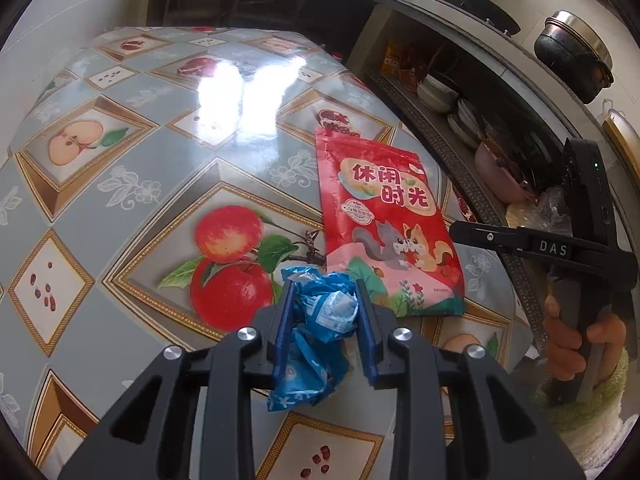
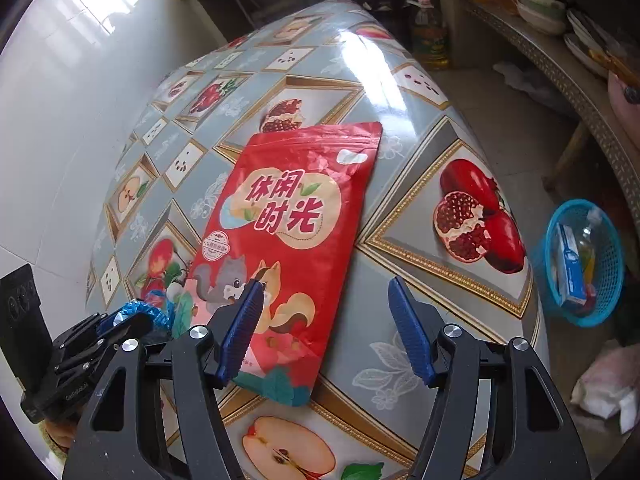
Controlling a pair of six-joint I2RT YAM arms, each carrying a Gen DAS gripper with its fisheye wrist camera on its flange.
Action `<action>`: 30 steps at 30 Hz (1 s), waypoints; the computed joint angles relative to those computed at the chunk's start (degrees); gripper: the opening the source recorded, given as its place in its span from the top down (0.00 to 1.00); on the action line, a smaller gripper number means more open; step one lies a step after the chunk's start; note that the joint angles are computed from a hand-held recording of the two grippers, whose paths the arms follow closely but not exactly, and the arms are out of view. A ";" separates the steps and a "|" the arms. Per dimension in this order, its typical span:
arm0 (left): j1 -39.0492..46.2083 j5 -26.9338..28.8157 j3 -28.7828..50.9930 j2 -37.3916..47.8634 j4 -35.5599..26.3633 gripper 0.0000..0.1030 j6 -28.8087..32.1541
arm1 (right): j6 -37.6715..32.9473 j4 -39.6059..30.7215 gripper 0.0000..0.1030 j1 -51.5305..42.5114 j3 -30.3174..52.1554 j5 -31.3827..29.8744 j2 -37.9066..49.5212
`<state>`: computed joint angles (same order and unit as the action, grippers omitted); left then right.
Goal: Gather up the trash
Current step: 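Grasp the red snack bag edge with the right tool while the left tool holds the wrapper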
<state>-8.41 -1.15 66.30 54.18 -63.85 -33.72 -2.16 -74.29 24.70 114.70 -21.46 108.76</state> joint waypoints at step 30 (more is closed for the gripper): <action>-13.98 -18.10 2.74 7.12 -2.28 0.73 -0.43 | 1.46 -10.76 0.64 -7.48 2.87 -29.00 7.30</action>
<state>-22.39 -19.25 69.04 61.30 -66.13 -34.16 -0.70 -85.05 17.22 117.57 -50.46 116.06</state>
